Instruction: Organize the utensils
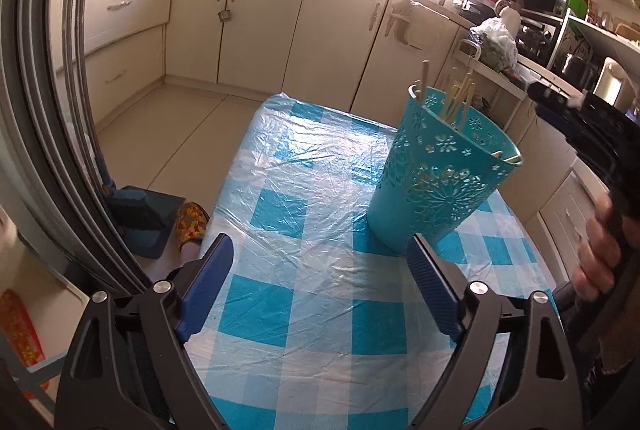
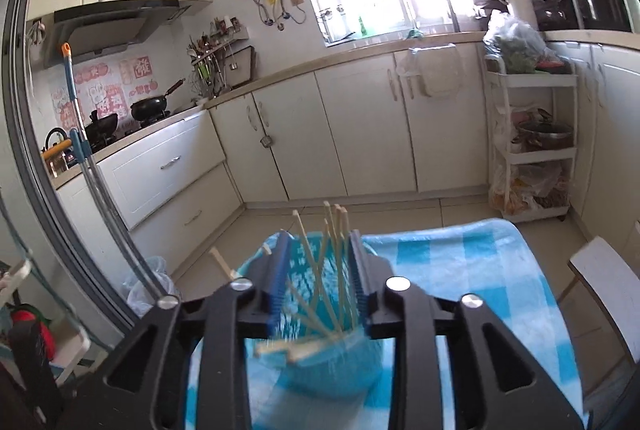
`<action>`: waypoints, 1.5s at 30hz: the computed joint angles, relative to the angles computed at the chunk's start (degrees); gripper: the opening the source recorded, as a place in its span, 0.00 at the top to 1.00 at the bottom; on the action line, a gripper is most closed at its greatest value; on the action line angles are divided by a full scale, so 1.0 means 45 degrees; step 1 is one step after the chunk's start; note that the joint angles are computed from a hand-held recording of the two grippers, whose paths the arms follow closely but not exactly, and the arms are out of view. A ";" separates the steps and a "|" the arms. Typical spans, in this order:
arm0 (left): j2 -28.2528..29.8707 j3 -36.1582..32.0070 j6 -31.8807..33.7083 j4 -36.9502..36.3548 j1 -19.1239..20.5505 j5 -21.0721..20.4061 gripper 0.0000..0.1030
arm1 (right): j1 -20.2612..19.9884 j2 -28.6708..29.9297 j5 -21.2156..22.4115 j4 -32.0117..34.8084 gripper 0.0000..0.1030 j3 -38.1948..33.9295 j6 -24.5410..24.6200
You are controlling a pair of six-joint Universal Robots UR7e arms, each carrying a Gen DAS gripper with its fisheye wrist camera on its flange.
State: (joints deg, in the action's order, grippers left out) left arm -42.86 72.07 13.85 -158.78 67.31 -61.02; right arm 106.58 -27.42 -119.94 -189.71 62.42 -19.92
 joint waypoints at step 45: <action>-0.8424 0.8343 -0.0479 0.0005 -0.5251 0.4365 0.07 | 0.5772 -0.2744 -0.6238 -0.3555 0.07 0.6797 0.1935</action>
